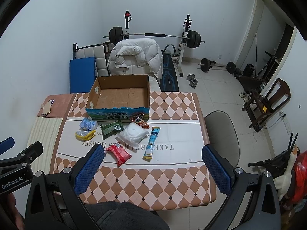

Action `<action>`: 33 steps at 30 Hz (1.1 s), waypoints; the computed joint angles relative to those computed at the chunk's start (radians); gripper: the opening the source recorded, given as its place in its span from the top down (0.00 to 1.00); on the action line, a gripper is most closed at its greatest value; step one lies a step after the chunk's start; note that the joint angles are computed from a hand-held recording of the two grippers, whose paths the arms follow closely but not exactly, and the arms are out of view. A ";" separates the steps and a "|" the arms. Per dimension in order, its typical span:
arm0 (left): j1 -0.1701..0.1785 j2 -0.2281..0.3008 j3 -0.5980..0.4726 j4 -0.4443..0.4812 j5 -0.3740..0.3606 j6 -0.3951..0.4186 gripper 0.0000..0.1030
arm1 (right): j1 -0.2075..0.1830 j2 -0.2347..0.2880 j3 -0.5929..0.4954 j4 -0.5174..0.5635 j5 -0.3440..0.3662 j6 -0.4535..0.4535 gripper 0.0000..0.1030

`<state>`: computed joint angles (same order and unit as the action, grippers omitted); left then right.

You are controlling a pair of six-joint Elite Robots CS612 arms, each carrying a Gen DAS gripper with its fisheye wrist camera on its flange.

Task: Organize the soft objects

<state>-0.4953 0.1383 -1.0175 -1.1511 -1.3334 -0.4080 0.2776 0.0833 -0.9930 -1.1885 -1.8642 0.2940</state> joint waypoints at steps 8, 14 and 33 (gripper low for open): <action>-0.001 0.004 -0.006 0.003 0.004 -0.002 0.00 | 0.002 -0.002 0.003 0.000 0.000 0.005 0.00; -0.001 0.004 -0.009 0.007 0.008 -0.011 0.00 | 0.002 -0.004 0.004 0.002 0.002 0.004 0.00; 0.081 0.069 0.157 -0.028 0.075 0.252 0.01 | -0.017 -0.012 0.315 -0.079 0.206 -0.195 0.00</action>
